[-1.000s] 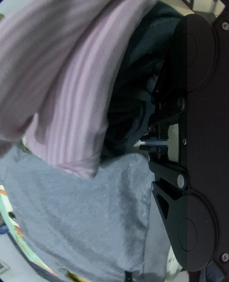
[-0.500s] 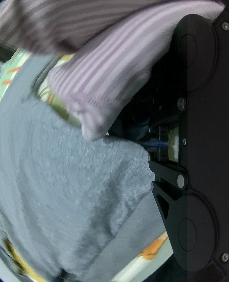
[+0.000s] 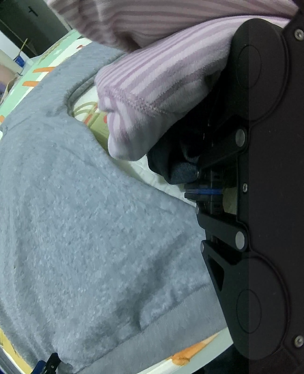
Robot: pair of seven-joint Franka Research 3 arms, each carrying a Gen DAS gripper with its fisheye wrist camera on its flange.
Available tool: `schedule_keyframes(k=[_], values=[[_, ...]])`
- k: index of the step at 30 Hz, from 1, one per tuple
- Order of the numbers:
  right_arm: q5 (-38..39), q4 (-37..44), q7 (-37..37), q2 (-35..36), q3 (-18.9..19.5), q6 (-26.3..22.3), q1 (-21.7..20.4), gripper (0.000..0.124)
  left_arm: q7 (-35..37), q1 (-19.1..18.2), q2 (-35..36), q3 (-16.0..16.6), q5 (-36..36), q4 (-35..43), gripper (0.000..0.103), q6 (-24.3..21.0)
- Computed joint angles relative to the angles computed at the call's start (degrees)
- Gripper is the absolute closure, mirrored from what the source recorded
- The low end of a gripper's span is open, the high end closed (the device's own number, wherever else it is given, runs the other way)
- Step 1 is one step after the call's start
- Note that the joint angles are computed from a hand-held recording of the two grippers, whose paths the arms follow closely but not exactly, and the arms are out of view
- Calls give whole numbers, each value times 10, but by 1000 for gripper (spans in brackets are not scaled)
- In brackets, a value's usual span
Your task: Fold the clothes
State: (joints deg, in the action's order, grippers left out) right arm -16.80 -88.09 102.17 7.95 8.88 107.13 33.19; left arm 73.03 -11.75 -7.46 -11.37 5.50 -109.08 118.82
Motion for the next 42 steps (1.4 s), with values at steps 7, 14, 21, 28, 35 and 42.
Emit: schedule_keyframes(k=[7,14,21,28,35,42], values=[[-15,7,-8,15,-9,12,-5,124,0,1,-3,1,-1,-4,27,3],[-29,12,-4,22,-20,22,-14,124,-2,1,-5,1,-2,-8,25,6],[-52,40,13,45,-34,16,-22,124,0,2,-3,2,-2,-6,23,3],[-63,73,59,70,-51,8,-25,124,1,2,-1,2,-4,-4,22,1],[-75,69,128,60,-49,46,-15,115,19,2,1,5,-23,1,26,1],[-87,91,185,59,-38,74,9,106,45,-1,-3,3,-26,19,26,22]])
